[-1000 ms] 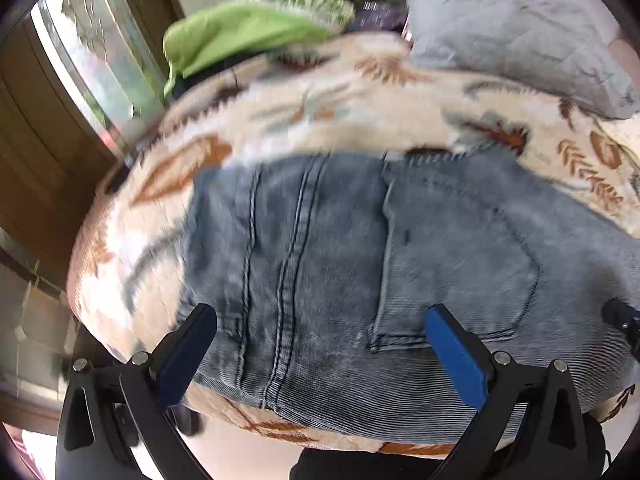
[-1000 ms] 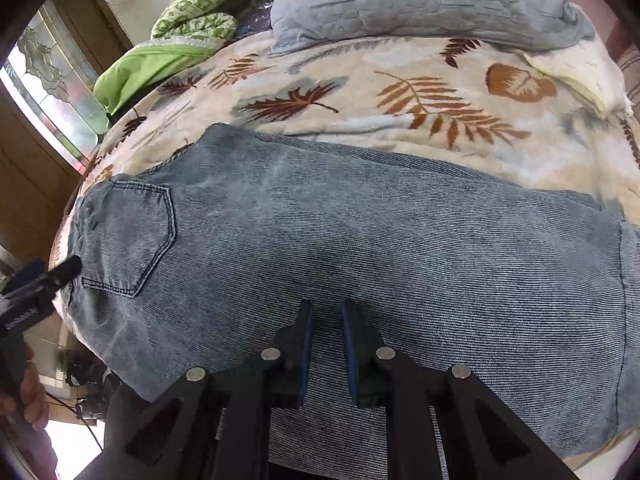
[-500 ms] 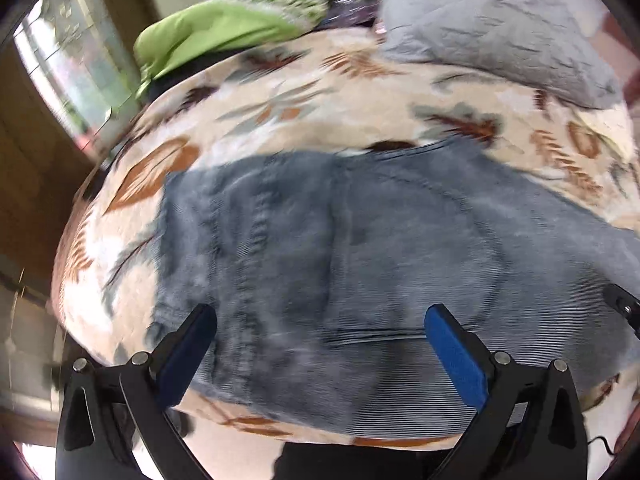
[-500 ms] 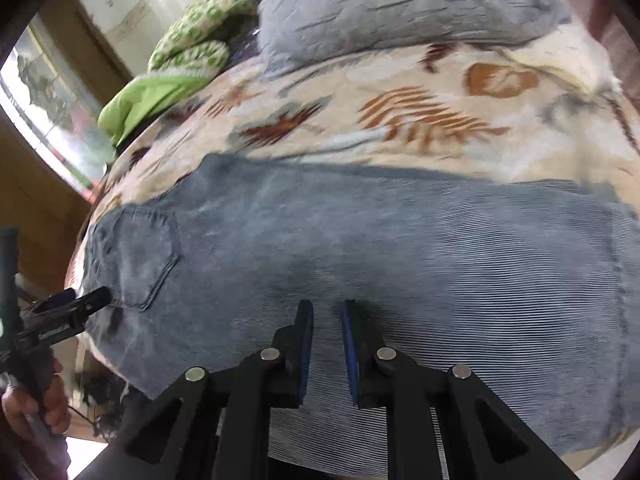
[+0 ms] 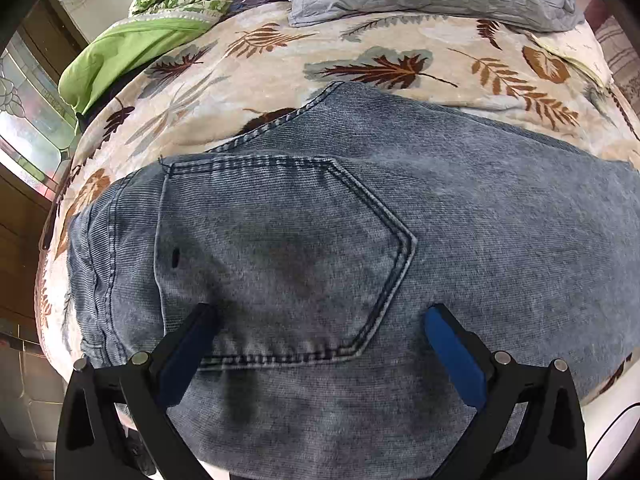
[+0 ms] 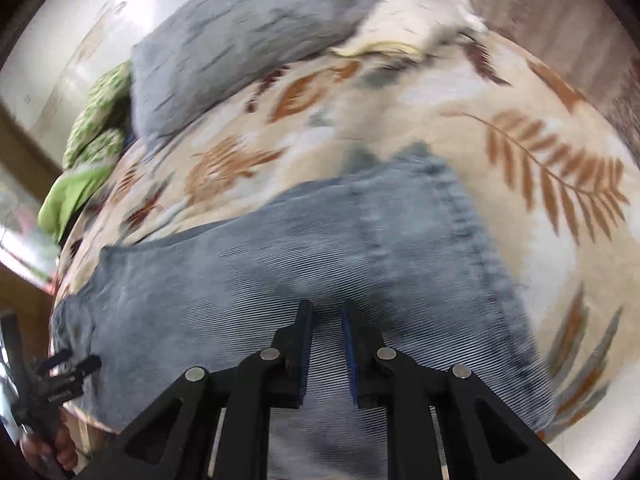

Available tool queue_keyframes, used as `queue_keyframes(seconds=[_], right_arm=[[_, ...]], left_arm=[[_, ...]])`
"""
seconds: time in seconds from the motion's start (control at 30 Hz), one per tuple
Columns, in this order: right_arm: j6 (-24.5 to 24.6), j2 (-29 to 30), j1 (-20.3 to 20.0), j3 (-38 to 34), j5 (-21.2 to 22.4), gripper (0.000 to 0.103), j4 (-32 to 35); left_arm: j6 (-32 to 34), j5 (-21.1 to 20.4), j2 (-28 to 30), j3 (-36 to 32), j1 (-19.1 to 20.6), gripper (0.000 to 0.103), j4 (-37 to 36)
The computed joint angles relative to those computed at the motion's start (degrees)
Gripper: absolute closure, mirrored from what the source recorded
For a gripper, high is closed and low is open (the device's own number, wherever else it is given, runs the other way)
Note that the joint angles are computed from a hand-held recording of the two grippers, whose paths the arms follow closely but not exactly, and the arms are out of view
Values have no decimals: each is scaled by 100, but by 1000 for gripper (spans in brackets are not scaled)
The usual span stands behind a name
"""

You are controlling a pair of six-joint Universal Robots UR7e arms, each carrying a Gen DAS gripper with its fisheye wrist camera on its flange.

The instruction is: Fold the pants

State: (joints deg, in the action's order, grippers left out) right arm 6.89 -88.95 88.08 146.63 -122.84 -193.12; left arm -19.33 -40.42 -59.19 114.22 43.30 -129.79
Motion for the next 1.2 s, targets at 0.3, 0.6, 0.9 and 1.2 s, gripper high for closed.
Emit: queue_keyframes(seconds=[0.3, 0.6, 0.9, 1.2], right_arm=[[31, -262, -313, -314, 509, 85, 84], [-55, 187, -402, -1095, 158, 85, 1014], [-38, -387, -614, -853, 795, 85, 870], [-175, -3160, -1614, 392, 2582, 45, 1914]], left_arm=[[141, 48, 159, -130, 53, 0, -75], [265, 7, 249, -185, 141, 0, -298], [-193, -27, 130, -265, 81, 0, 238], [92, -420, -173, 104, -512, 0, -182]])
